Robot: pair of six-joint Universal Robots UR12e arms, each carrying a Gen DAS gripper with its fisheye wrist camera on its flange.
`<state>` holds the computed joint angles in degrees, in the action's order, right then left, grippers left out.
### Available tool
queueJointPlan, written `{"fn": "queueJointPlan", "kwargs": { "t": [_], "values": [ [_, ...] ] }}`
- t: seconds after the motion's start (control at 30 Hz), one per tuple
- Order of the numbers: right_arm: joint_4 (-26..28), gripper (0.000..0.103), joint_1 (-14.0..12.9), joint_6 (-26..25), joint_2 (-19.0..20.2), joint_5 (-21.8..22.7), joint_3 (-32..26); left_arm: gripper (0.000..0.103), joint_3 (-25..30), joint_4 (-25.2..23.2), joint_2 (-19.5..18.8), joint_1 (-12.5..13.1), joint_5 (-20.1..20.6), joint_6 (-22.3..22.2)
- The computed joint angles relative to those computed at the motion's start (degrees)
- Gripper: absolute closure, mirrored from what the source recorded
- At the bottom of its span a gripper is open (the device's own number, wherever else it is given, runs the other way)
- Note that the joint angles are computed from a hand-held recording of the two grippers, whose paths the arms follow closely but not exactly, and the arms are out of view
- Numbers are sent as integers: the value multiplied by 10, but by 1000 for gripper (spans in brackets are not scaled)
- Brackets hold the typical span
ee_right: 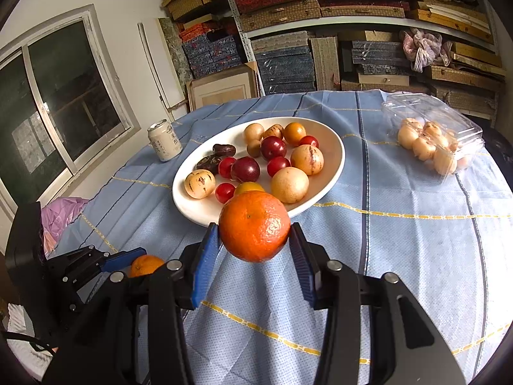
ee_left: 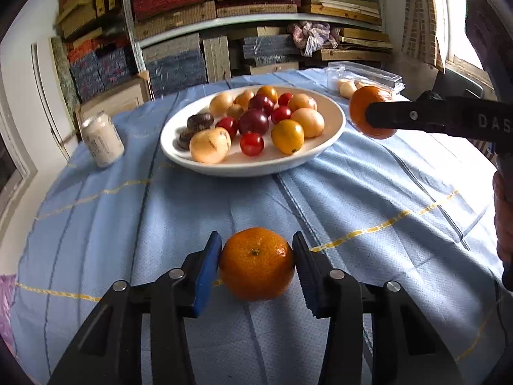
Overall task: Organize fruits
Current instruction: 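Lift both tangerines and carry them toward the plate, then lower both tangerines onto the plate and open both tools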
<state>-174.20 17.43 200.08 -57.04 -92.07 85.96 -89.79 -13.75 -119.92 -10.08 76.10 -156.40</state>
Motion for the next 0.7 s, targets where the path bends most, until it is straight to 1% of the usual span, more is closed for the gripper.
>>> {"fn": "queueJointPlan", "kwargs": {
  "t": [0.07, 0.23, 0.33, 0.4, 0.5, 0.7],
  "values": [
    [-4, 59, 0, 2, -1, -2, 2, 57, -3, 17, 1, -1, 3, -1],
    [-15, 59, -1, 8, -6, -1, 10, 57, -1, 29, 3, 1, 4, -15],
    [-26, 59, 1, 10, -11, -6, 17, 57, 9, 22, 5, 5, -2, -26],
    [-32, 59, 3, 5, -15, -13, 20, 57, 24, 13, 5, 9, -5, -39],
    [-37, 59, 5, 2, -20, -19, 24, 57, 51, 10, 1, 12, 7, -48],
    [-21, 59, 6, -23, -32, -52, 15, 57, 100, 1, -8, 14, 10, -69]
  ]
}}
